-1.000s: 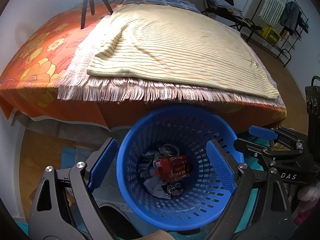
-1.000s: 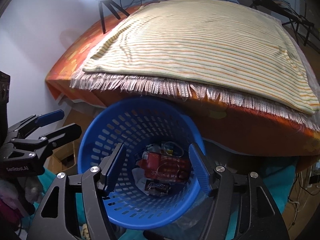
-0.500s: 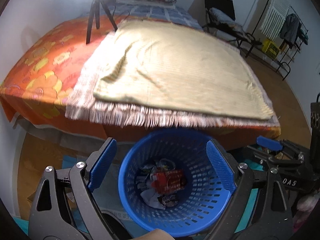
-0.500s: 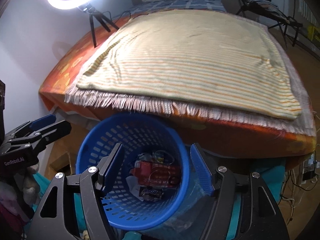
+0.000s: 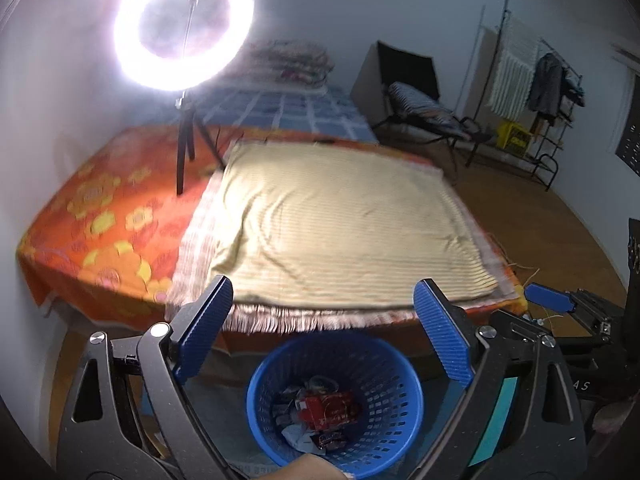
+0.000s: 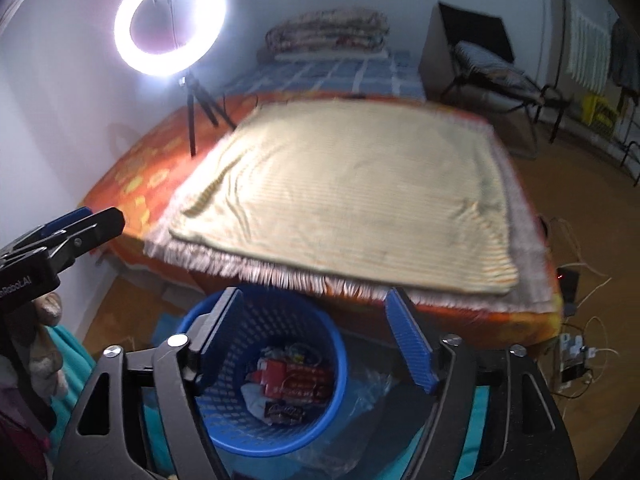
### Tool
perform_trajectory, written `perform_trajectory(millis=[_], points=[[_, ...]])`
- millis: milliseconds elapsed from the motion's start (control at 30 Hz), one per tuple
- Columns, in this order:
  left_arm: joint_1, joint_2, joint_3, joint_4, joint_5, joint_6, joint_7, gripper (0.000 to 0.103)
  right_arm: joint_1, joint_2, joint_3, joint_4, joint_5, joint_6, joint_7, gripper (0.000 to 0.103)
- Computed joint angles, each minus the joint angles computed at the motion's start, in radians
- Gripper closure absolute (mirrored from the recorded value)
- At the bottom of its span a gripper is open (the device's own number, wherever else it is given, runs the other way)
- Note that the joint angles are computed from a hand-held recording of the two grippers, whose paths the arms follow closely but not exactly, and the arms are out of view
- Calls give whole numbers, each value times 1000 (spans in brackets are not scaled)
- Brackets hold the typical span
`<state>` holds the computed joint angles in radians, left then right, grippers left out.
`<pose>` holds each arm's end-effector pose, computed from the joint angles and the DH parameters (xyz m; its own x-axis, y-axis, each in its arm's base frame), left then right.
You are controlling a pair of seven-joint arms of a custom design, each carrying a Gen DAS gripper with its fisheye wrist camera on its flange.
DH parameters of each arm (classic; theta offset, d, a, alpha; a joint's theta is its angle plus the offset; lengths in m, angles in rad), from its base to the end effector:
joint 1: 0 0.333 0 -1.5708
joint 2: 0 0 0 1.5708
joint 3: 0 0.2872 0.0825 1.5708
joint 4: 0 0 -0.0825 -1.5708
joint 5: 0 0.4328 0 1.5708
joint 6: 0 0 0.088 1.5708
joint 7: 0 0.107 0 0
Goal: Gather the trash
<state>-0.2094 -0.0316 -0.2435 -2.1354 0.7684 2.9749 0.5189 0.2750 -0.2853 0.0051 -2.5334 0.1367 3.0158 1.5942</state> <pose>0.5333 -0.3138 0.4546 -0.1813 -0.9715 0.1527 -0.6227 -0.0068 -0.7825 0.5068 0.1353 0.4085 0.1747 -0.9772 -0.1208 -0.7273 -0.0453 -0.6848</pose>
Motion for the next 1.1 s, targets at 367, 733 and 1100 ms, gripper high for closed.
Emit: perform_trajectory(millis=[367, 733, 1100], points=[[94, -158, -84, -51, 113, 16, -102, 1, -117, -192, 133, -61, -197, 32, 158, 24], [100, -157, -116, -14, 47, -53, -42, 1, 36, -198, -18, -60, -100, 73, 51, 23], [19, -69, -82, 106, 42, -179, -34, 1, 195, -128, -206, -6, 68, 100, -141, 23]])
